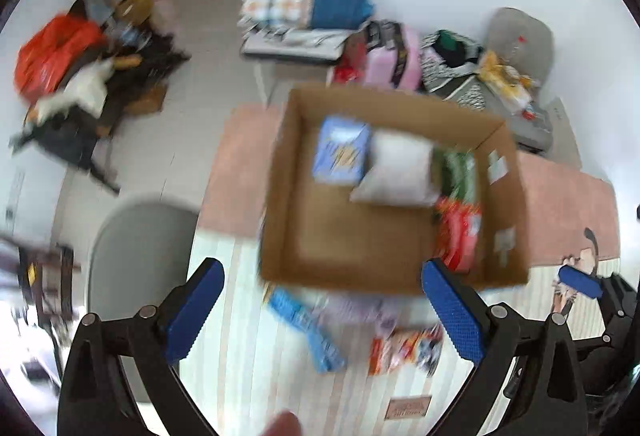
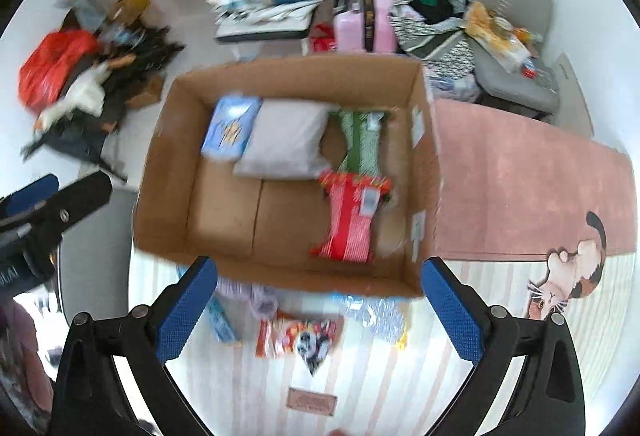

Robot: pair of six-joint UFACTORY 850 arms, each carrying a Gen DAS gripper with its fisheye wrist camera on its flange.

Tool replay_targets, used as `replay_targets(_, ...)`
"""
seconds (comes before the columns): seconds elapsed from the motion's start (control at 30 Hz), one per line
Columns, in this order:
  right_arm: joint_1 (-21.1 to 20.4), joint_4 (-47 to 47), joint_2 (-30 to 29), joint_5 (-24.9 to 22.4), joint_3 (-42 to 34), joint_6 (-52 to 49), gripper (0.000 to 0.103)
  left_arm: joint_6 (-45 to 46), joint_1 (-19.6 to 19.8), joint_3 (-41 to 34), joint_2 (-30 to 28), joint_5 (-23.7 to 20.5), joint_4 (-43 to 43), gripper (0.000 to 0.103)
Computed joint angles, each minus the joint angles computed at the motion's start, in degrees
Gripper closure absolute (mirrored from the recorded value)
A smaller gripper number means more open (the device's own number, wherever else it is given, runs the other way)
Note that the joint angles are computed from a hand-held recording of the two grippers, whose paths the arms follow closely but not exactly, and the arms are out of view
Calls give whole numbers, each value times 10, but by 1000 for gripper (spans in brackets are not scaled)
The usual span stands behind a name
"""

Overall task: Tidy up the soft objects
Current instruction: 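Grasp the blue snack stick with the left tool while the right tool grasps the orange bag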

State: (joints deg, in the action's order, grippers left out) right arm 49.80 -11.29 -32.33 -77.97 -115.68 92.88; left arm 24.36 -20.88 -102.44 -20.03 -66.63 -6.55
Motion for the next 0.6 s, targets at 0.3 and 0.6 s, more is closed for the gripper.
replay_targets(0.3,24,107,-139,-18,-93,-294,1,-33,61,225,68,27,90,15)
replay_targets(0.6,11,196,-222,-15,-114,-391,15,-53,67,266,57,36,93,26)
